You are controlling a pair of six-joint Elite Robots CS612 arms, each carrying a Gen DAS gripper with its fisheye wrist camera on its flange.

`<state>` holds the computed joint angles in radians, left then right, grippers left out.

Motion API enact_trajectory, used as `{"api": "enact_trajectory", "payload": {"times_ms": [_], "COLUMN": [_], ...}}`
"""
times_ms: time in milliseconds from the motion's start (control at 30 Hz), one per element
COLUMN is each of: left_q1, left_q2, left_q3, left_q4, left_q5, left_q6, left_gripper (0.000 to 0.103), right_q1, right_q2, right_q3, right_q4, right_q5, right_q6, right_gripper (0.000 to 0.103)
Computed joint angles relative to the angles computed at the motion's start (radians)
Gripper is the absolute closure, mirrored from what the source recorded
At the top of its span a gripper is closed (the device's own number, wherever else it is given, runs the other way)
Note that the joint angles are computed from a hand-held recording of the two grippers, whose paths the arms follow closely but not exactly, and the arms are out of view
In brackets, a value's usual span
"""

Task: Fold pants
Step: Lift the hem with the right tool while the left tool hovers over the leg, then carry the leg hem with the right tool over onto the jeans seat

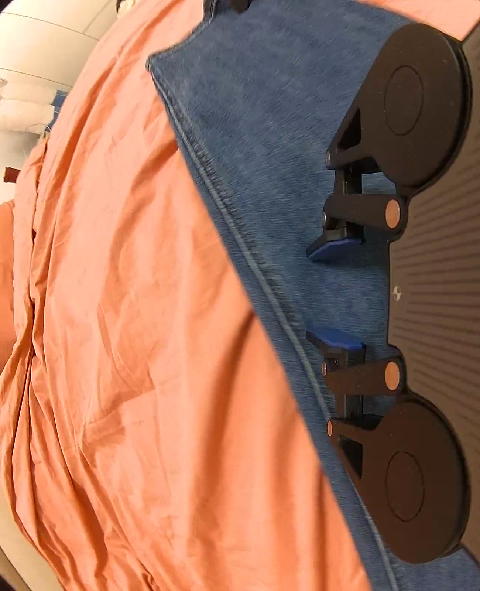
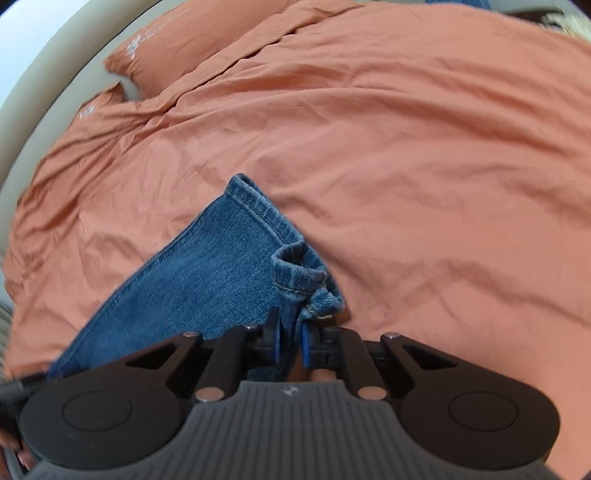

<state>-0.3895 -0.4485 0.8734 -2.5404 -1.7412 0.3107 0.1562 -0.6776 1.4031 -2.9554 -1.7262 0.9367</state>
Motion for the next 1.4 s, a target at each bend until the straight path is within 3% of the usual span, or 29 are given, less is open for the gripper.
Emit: {"api": "enact_trajectory", "payload": {"times_ms": [100, 333, 433, 600, 833, 1000, 1100, 1400], "left_q1": [-0.01, -0.026, -0.015, 0.016, 0.055, 0.061, 0.09, 0.194], "left_q2": [0.02, 0.004, -0.031, -0.111, -0.209, -0.238, -0.256, -0.298], "left_q3": [-0.036, 0.007, 0.057, 0.169, 0.359, 0.444, 0.455, 0.467], "left_q4": [0.023, -0.069, -0.108, -0.118, -0.122, -0.137, -0.124, -0.25], "left_q5": [0.033, 0.095, 0.066, -0.018, -0.155, -0.176, -0.254, -0.311], "left_q6": [-0.009, -0.015, -0.031, 0.01, 0.063, 0.078, 0.051, -0.114], "left_gripper": [0.052, 0.052, 0.052, 0.052, 0.052, 0.052, 0.054, 0.054], "right_q1": [0.005, 0.016, 0.023, 0.04, 0.092, 0.131, 0.156, 0.224], "right_q2": [0.002, 0.0, -0.009, -0.038, -0.046, -0.021, 0.006, 0.155], "right_q3": [-0.019, -0.04, -0.046, -0.062, -0.162, -0.275, -0.357, -0.652], "right_q4": [0.04, 0.098, 0.107, 0.102, 0.118, 0.155, 0.182, 0.298], "right_q5": [-0.018, -0.061, -0.086, -0.131, -0.21, -0.225, -0.222, -0.126], "right_q6": [-0.061, -0.153, -0.175, -0.236, -0.368, -0.412, -0.446, -0.508], "right_gripper": [0.099, 0.1, 0.1, 0.101, 0.101, 0.102, 0.102, 0.102]}}
